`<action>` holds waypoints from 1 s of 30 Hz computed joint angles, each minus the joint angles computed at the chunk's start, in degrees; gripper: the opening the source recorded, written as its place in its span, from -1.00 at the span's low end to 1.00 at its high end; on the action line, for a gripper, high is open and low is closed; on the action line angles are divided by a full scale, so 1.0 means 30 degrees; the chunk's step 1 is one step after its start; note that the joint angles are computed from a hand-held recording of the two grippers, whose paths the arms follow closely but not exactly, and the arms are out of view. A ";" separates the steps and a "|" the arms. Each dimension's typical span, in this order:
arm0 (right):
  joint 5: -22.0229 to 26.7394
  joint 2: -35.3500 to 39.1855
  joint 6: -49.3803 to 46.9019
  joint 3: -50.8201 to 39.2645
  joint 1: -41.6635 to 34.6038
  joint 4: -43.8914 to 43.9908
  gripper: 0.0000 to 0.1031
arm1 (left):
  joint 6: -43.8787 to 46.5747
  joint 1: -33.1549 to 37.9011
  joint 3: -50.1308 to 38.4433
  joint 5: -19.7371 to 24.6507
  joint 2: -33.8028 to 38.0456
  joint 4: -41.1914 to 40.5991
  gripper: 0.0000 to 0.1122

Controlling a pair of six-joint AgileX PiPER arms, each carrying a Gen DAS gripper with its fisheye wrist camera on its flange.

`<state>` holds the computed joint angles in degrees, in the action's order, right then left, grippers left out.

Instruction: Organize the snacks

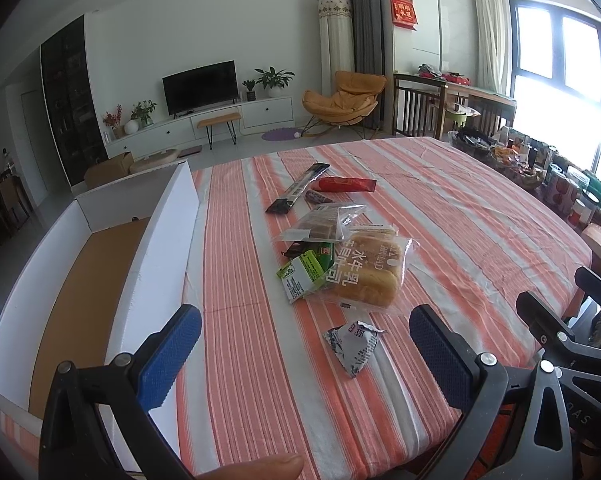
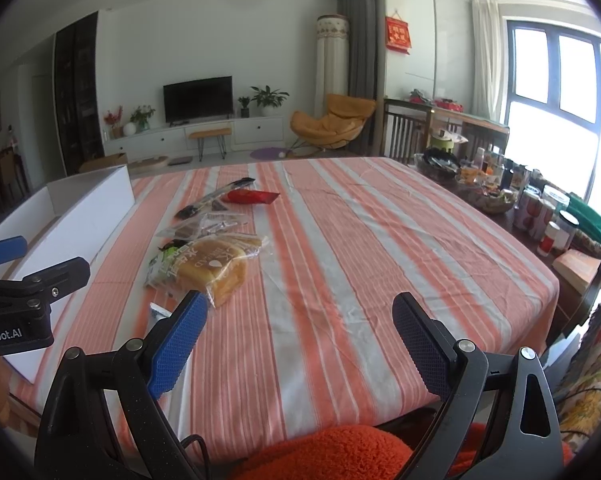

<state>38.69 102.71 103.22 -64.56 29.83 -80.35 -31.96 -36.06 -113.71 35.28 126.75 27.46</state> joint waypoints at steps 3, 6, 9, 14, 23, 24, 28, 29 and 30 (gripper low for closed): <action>0.0000 -0.0005 0.0076 0.0035 0.0003 -0.0065 0.86 | -0.0001 -0.0024 0.0052 -0.0054 -0.0026 -0.0012 0.83; 0.0011 -0.0004 0.0152 0.0047 0.0002 -0.0152 0.86 | 0.0056 -0.0026 0.0040 -0.0040 -0.0037 -0.0063 0.83; 0.0062 0.0132 0.0161 -0.0110 0.0050 -0.0160 0.86 | 0.0070 -0.0029 0.0032 -0.0045 -0.0036 -0.0093 0.83; 0.0054 0.0232 0.0008 -0.0283 0.0068 -0.0013 0.86 | 0.0291 -0.0022 -0.0056 0.0085 -0.0028 -0.0370 0.83; 0.0024 0.0186 0.0157 -0.0242 0.0054 -0.0152 0.86 | 0.0305 -0.0027 -0.0095 0.0114 -0.0011 -0.0387 0.83; 0.0004 0.0153 0.0182 -0.0194 0.0038 -0.0180 0.86 | 0.0305 -0.0027 -0.0095 0.0114 -0.0011 -0.0387 0.83; -0.0024 0.0121 0.0160 -0.0173 0.0017 -0.0163 0.86 | 0.0305 -0.0027 -0.0095 0.0114 -0.0011 -0.0387 0.83; -0.0024 0.0157 0.0142 -0.0221 0.0020 -0.0149 0.86 | 0.0302 -0.0032 -0.0085 0.0107 -0.0017 -0.0401 0.83; -0.0020 0.0119 0.0173 -0.0167 0.0020 -0.0171 0.86 | 0.0303 -0.0026 -0.0082 0.0098 -0.0015 -0.0395 0.83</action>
<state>38.63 103.07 103.74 -65.06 29.89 -80.86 -31.05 -36.14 -113.95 35.58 126.71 26.28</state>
